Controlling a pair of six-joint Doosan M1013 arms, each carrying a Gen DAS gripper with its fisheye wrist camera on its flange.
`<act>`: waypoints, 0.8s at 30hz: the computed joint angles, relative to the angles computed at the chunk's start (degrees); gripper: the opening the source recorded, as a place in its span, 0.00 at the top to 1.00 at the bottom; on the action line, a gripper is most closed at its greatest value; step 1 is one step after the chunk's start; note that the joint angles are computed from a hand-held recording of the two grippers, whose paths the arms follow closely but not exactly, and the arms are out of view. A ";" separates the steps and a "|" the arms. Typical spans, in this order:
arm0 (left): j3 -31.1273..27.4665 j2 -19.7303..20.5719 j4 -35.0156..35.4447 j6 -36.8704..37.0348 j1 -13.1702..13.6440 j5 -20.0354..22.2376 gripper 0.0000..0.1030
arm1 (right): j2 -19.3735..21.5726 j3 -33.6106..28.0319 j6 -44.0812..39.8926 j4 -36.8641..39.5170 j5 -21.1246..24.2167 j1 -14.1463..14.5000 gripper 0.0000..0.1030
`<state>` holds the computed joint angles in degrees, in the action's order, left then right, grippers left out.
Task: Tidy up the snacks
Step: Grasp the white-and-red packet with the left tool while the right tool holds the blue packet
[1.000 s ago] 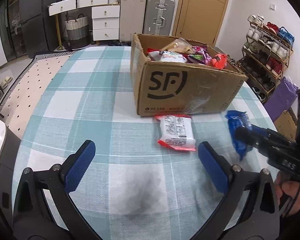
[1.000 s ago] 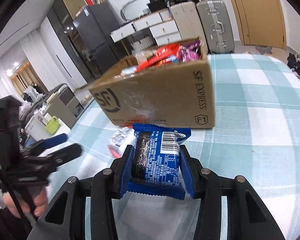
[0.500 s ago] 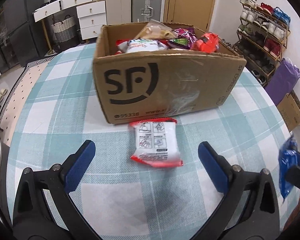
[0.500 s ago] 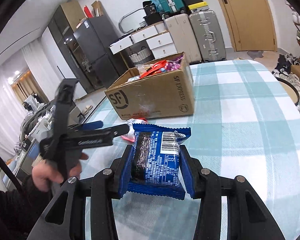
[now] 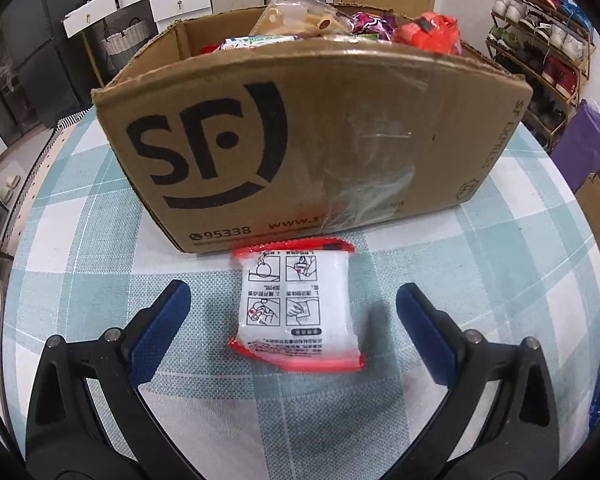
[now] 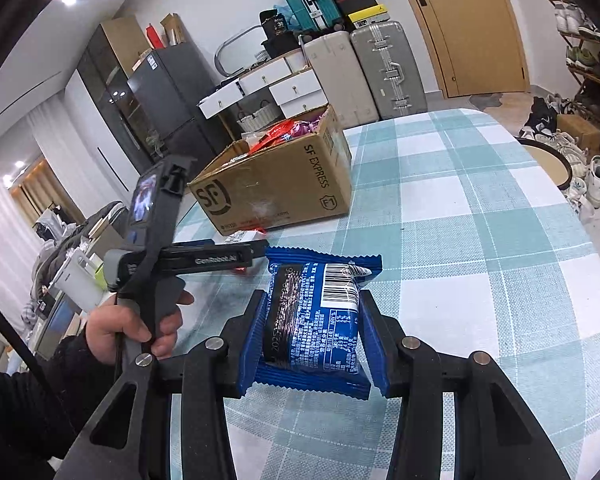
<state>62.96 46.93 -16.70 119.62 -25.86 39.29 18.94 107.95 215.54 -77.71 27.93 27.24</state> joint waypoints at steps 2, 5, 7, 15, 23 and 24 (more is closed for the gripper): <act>-0.49 0.41 1.52 -1.22 -0.32 -0.11 0.01 | 0.00 -0.05 0.17 -0.46 -0.34 -0.03 0.57; -2.04 1.36 0.34 -0.46 -0.30 2.44 0.10 | 0.01 -0.11 0.46 -1.00 -0.53 -0.05 0.57; -2.47 1.58 -0.10 -0.89 -0.34 2.70 0.16 | -0.03 0.01 1.11 -1.59 -0.53 0.02 0.57; -2.83 1.61 -3.34 3.17 -0.42 3.06 0.54 | -0.11 -0.18 0.03 -0.39 -1.21 0.08 0.57; -2.56 1.17 -5.98 6.60 -0.08 5.20 0.61 | 0.05 -0.73 -1.05 0.43 -0.70 0.63 0.57; -2.36 1.04 -6.06 6.63 -0.12 5.21 0.61 | 0.00 -0.76 -0.82 0.15 -0.53 0.70 0.57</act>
<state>60.60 47.97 -22.76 126.25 -25.97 44.50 18.94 107.20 214.72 -77.56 27.40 27.94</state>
